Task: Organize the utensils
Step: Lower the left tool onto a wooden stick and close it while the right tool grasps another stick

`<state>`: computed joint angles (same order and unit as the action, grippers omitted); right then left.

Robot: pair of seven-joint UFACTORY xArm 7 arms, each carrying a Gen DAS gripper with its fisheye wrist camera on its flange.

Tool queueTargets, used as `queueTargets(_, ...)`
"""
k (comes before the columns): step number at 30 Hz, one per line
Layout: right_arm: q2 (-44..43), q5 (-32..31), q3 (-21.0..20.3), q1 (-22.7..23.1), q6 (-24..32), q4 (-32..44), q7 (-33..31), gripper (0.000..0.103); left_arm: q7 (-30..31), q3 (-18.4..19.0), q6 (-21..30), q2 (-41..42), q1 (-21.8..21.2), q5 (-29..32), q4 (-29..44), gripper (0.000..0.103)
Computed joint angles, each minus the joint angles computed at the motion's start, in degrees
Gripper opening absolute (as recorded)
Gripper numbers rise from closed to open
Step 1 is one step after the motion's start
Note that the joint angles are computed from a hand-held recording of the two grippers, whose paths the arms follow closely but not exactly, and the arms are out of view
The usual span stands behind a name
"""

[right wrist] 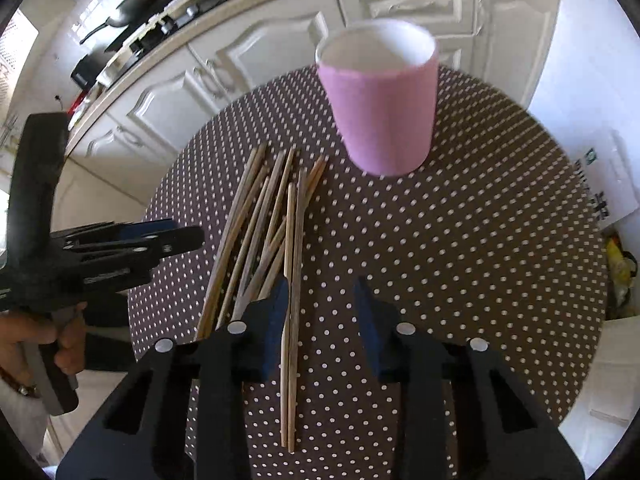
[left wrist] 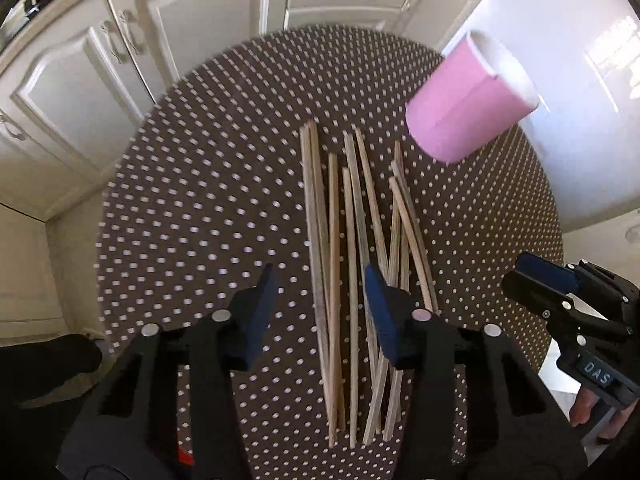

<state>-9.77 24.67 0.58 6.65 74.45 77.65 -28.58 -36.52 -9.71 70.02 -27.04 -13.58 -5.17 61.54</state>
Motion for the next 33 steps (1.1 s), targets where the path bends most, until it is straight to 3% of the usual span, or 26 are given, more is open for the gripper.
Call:
queueTargets(12,5.6,1.0,0.9,-0.3,2.0,3.2,-3.0,0.027,-2.2,-0.2,3.1,4.6,1.0,3.9,1.8,0.036)
queueTargets(19,9.1,-0.5,2.4,0.2,1.2,5.7,-3.5,0.016,-1.0,0.3,3.4,7.5,1.4,5.5,3.4,0.043)
queueTargets(25,10.7,-0.6,3.0,0.3,0.7,7.0,-3.2,0.015,0.4,1.6,2.1,10.7,2.1,6.4,5.8,0.046)
queueTargets(28,11.7,-1.5,3.4,0.6,0.6,7.6,-2.4,0.015,2.3,2.7,1.5,11.7,3.1,6.7,6.3,0.057)
queueTargets(32,12.7,-2.3,3.8,1.0,0.7,8.3,-1.6,0.015,4.4,3.5,0.7,11.6,4.1,7.2,5.3,0.057)
queueTargets(33,13.0,-1.8,4.1,1.2,-0.1,8.5,-2.0,0.015,4.3,3.0,2.4,13.2,4.6,9.5,6.5,0.057)
